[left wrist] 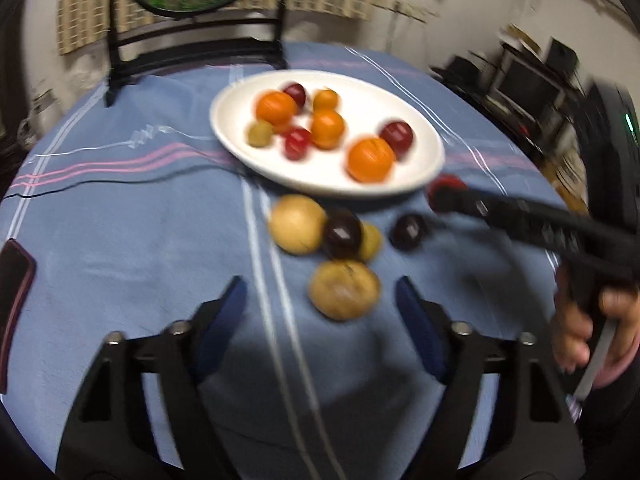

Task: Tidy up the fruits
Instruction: 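Grasp a red apple with the right tool while the left tool grasps a brown round fruit, then carry the apple and brown fruit onto the plate and open both tools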

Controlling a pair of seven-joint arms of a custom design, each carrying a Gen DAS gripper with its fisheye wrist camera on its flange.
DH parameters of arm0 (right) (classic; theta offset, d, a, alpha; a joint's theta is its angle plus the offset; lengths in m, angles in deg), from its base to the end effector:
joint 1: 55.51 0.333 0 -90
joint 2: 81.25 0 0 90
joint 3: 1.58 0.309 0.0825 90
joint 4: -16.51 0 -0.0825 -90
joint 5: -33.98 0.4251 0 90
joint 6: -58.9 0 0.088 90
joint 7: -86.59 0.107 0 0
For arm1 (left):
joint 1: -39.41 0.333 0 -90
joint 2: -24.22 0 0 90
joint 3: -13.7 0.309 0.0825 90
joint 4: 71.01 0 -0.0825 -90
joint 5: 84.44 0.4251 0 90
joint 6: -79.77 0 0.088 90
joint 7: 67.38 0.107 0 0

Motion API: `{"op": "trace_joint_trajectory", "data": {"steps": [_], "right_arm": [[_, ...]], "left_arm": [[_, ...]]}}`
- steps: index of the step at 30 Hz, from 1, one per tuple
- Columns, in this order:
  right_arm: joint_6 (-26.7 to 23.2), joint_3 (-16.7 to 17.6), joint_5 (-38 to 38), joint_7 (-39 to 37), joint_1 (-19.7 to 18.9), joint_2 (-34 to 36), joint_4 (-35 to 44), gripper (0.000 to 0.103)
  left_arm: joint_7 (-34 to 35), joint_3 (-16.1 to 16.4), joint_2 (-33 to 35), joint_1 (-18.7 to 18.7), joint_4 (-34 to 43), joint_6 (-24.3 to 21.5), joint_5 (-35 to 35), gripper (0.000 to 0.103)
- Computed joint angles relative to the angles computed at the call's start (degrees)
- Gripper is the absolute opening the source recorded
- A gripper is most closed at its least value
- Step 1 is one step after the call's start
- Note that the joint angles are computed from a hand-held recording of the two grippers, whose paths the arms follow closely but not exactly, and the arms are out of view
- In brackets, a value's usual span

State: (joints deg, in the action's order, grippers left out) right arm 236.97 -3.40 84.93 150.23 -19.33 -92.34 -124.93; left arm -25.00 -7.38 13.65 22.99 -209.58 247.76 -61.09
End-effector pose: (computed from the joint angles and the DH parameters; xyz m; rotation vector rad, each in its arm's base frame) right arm 0.4639 0.2377 0.4086 -1.7723 1.4783 -0.2418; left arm 0.4150 -0.3535 0.4172 -1.6901 2.0907 -0.9098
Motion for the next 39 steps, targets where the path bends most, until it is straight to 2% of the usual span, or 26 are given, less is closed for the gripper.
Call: {"op": "trace_joint_trajectory", "data": {"steps": [1,4,6,10,16,22,25,34,39], "right_arm": [[-0.09,0.72,-1.35,1.33,-0.88,0.06,-0.14,0.032],[-0.22,1.41,-3.87,4.01,-1.87,-0.04,-0.65,0.032],[-0.27,1.57,-5.29,5.27,-2.18,-0.01,-0.72,0.032],[-0.27,1.20,-6.69,6.21,-1.70,-0.42,-1.21,0.032],[-0.08,0.11,-7.61,6.83,-0.68,-0.56,-1.34,0.032],[0.00,0.60,-9.80,8.53,-1.26,-0.44,-1.49,0.032],[0.16,0.52,-10.70,9.34,-1.29,-0.52,-1.66,0.032],[0.31,-0.44,-11.47,9.90,-0.39,-0.66,-1.79,0.032],[0.19,-1.01,-11.17,9.54,0.21,-0.70,-1.77,0.032]], "left_arm": [[1.83,0.58,0.60,-1.01,0.21,-0.18,-1.49,0.057],[3.28,1.02,1.97,-1.87,0.90,-0.78,-3.34,0.048],[2.79,0.89,2.18,-1.73,1.09,-0.56,-2.88,0.047],[-1.72,-0.44,2.89,-0.21,2.31,-1.28,2.88,0.047],[-3.31,0.38,4.84,-1.69,4.95,-4.39,5.99,0.047],[-1.82,1.67,5.48,-2.99,5.23,-4.98,4.37,0.047],[-1.96,1.92,5.51,-3.08,5.18,-4.72,4.38,0.043],[0.57,2.30,4.37,-3.42,3.13,-1.64,0.31,0.043],[3.81,2.27,2.05,-3.90,-0.42,4.91,-2.97,0.043]]}}
